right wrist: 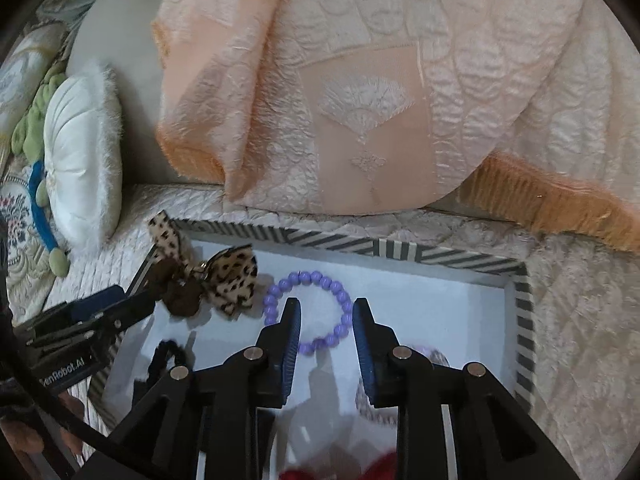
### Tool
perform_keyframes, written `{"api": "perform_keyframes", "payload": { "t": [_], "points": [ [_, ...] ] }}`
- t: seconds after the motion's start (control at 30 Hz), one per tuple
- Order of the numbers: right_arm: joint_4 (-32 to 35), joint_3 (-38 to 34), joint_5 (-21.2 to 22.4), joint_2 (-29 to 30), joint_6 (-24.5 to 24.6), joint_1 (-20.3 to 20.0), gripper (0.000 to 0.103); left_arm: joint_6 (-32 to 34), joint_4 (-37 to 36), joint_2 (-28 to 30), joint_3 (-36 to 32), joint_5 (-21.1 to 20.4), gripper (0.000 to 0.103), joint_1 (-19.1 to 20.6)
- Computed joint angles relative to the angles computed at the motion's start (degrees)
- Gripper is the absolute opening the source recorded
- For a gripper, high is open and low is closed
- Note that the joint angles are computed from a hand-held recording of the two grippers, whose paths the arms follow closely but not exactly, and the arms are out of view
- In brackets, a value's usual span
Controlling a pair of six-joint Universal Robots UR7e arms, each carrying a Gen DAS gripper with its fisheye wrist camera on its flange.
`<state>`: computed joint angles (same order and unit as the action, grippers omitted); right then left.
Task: Organize jewelry
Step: 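Lower into the box and open the left tool while the right tool releases the purple bracelet, then withdraw both open tools from the box toward the bracelets on the bedspread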
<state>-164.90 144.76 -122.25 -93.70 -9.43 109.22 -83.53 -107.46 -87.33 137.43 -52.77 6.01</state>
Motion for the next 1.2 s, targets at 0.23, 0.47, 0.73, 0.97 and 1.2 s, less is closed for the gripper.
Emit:
{"api": "perform_keyframes", "payload": {
  "t": [0.23,0.47,0.73,0.97,1.2],
  "points": [
    [5.0,2.7,-4.4,-7.9,3.1,7.2,0.025,-8.2,10.6,-3.2,-1.3,-1.7,0.058,-6.4],
    [13.3,4.7,-8.8,-15.5,11.2,14.3,0.025,-15.3,21.3,-3.8,-3.3,-4.6,0.058,-15.4],
    [30.6,5.2,-12.1,-25.5,22.6,23.6,0.025,-23.8,30.7,-4.0,-5.3,-7.7,0.058,-25.7],
    [46.4,3.7,-13.3,-33.4,34.4,32.4,0.025,-28.0,34.6,-2.9,-6.6,-11.2,0.058,-32.7],
    [56.2,2.2,-12.0,-36.3,42.7,37.4,0.025,-28.3,34.0,-1.5,-6.9,-14.2,0.058,-35.9]
  ]
}}
